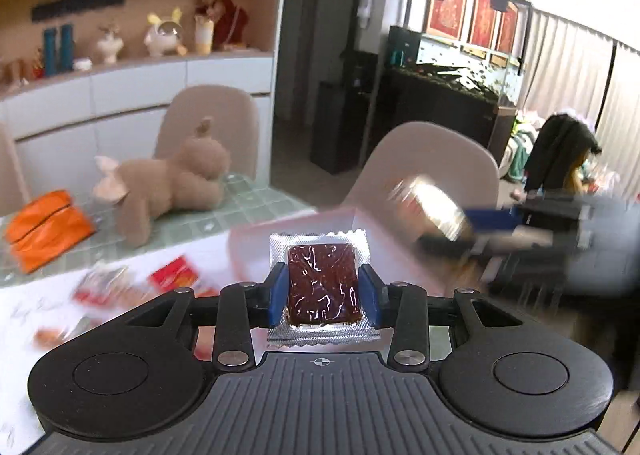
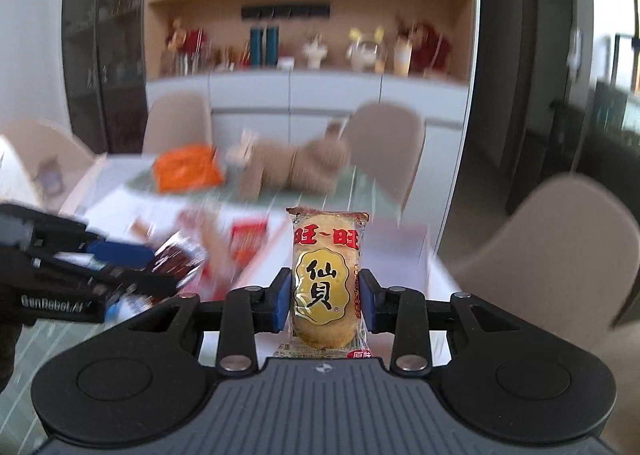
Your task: Organize snacks
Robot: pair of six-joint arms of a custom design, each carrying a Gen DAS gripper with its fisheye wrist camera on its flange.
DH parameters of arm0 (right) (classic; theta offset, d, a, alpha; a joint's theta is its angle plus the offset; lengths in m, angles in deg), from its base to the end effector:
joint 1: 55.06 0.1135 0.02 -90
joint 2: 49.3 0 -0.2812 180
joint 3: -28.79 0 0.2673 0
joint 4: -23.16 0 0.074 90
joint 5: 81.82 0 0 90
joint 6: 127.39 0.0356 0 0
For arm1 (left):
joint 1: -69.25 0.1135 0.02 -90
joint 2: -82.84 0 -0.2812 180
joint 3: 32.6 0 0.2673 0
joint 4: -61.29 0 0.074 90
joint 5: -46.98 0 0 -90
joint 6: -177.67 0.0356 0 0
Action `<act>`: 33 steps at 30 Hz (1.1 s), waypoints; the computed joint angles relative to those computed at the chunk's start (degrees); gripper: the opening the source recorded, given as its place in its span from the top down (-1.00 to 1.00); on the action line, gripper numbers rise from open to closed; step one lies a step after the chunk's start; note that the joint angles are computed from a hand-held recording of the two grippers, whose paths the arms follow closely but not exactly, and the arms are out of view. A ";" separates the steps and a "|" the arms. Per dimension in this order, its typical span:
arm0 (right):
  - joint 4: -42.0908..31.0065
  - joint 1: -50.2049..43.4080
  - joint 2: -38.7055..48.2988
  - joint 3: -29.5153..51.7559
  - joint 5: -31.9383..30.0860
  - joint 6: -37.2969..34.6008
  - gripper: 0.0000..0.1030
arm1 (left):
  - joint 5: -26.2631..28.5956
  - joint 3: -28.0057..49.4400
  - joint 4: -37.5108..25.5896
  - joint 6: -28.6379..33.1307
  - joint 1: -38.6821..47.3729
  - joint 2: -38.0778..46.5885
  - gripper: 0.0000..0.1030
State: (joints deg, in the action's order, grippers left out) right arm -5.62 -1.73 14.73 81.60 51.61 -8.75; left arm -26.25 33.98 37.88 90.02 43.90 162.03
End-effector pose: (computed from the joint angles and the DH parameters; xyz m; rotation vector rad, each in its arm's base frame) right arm 0.1603 0.1743 0.2501 -0.0655 2.0554 0.0105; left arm 0.2808 -0.1444 0.2678 0.6919 2.1114 -0.5450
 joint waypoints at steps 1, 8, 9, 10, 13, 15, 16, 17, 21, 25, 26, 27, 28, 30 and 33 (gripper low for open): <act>2.30 -3.26 1.22 1.36 -2.15 -3.20 0.00 | 1.39 4.78 -2.54 -0.89 0.09 4.58 0.17; 4.28 -14.35 9.94 5.00 -9.37 -4.82 -0.20 | 3.08 8.34 5.89 -7.75 3.82 18.49 0.21; 4.74 -14.39 10.06 3.81 -9.98 -4.32 -0.20 | 3.02 8.96 6.39 -7.50 4.33 19.84 0.21; 5.14 -14.25 10.38 2.56 -10.46 -3.53 -0.20 | 3.42 9.44 6.56 -7.02 5.21 21.02 0.21; 5.91 -13.19 12.93 0.63 -11.17 -2.22 -0.20 | 8.10 13.63 3.92 -6.50 6.98 24.50 0.21; 6.54 -11.88 14.19 -0.08 -11.07 -1.68 -0.20 | 4.30 14.55 5.60 -5.49 6.14 25.50 0.18; 7.32 -11.39 14.85 -0.43 -11.80 -1.16 -0.20 | 0.10 15.63 5.89 -5.07 5.41 26.58 0.18; 7.88 -10.91 14.79 -0.84 -12.98 -0.41 -0.20 | -4.29 17.23 5.84 -5.79 4.97 28.40 0.22; 10.39 -8.98 16.18 -2.10 -18.56 2.21 -0.20 | -5.31 23.33 3.39 -7.35 6.67 36.64 0.22; 11.78 -7.20 21.79 -0.76 -20.99 1.64 -0.20 | -7.52 27.05 -0.27 0.01 6.41 42.17 0.26; 11.76 -7.06 23.40 0.09 -20.91 1.70 -0.20 | -8.81 27.33 -1.50 2.57 6.25 42.74 0.30; 12.46 -7.41 24.84 0.75 -21.01 1.28 -0.20 | -9.08 25.16 0.49 4.88 6.40 41.72 0.34; 13.26 -7.68 25.99 1.35 -20.98 0.97 -0.20 | -9.33 23.41 1.27 7.15 6.68 40.69 0.36; 14.79 -9.23 27.67 2.72 -21.68 0.44 -0.20 | -8.13 19.86 2.33 9.48 8.18 38.50 0.44; 18.75 -12.27 30.14 3.86 -26.45 0.23 -0.19 | -7.26 13.79 3.33 11.68 10.69 33.99 0.58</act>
State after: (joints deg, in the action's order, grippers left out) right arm 13.12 -14.00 44.88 85.47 25.16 -8.53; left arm -33.51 47.76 41.21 101.70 54.59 196.02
